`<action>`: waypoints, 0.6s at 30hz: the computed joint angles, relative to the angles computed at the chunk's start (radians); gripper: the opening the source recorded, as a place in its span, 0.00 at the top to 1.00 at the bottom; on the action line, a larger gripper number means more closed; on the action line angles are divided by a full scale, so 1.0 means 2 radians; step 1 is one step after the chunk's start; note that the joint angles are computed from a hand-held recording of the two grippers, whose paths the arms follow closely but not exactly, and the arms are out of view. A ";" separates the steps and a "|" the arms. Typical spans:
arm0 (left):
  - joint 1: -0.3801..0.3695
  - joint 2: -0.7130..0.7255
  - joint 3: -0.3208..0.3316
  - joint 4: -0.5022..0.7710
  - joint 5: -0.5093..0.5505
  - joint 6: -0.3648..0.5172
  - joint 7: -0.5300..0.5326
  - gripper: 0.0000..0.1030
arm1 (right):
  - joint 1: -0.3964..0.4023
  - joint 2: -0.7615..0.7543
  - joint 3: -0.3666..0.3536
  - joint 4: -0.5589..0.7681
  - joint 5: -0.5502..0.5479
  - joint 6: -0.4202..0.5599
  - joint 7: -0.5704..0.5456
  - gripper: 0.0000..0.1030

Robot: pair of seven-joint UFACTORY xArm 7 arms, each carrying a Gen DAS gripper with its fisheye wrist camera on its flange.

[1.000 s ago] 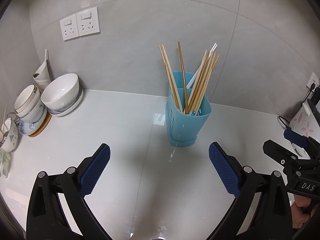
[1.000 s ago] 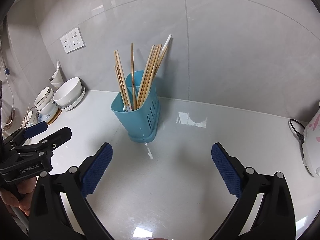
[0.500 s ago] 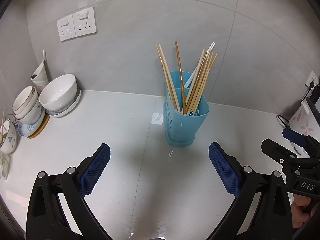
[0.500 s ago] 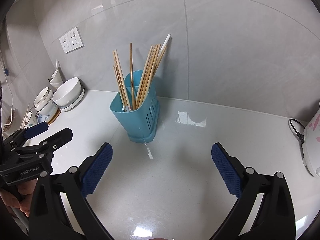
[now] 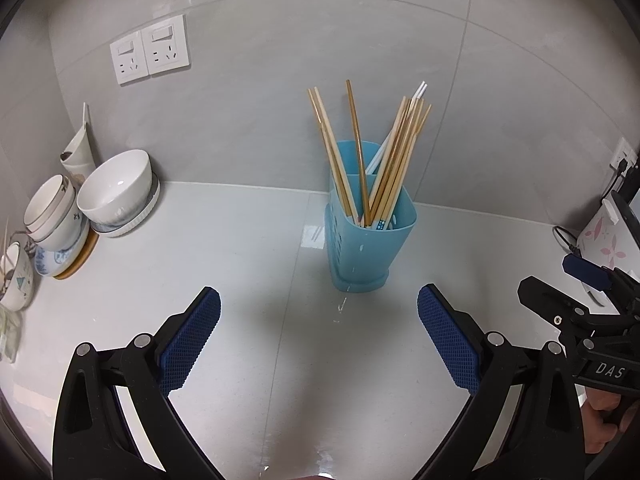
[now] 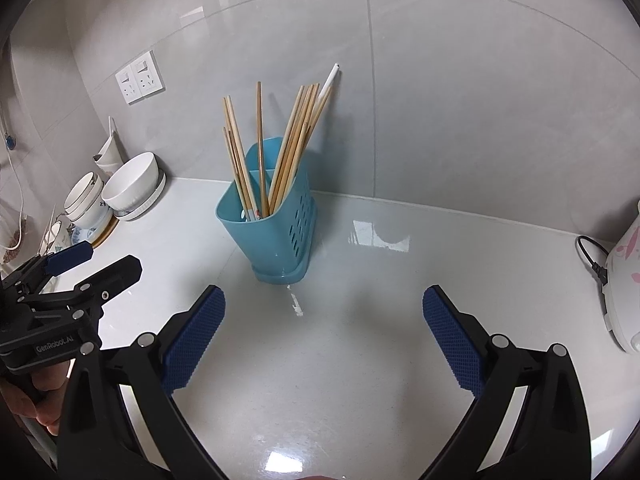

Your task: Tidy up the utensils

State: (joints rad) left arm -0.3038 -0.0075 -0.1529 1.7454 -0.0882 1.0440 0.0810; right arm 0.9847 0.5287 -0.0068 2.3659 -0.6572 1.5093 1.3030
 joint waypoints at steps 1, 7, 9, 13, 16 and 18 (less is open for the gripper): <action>0.000 0.000 0.000 0.000 0.000 0.000 -0.001 0.06 | 0.000 0.001 0.000 0.001 0.000 0.000 0.000 0.08; 0.000 -0.002 0.000 -0.001 0.001 0.001 -0.003 0.06 | 0.002 0.010 -0.003 0.016 0.004 0.002 -0.006 0.08; 0.000 -0.003 0.000 -0.003 0.003 -0.001 -0.004 0.06 | 0.003 0.011 -0.005 0.017 0.005 0.002 -0.006 0.08; 0.000 -0.004 0.000 -0.007 0.005 -0.004 -0.006 0.06 | 0.004 0.009 -0.006 0.015 0.006 0.003 -0.004 0.08; 0.000 -0.005 0.000 -0.010 0.005 -0.005 -0.005 0.06 | 0.003 0.005 -0.005 0.009 0.006 0.002 -0.001 0.08; 0.001 -0.005 0.000 -0.010 0.003 -0.005 -0.010 0.06 | 0.002 0.002 -0.004 0.004 0.005 0.000 0.001 0.08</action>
State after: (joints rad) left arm -0.3027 -0.0182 -0.1524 1.7245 -0.0820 1.0344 0.0609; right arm 0.9896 0.5330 -0.0144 2.3738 -0.6474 1.5101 1.3041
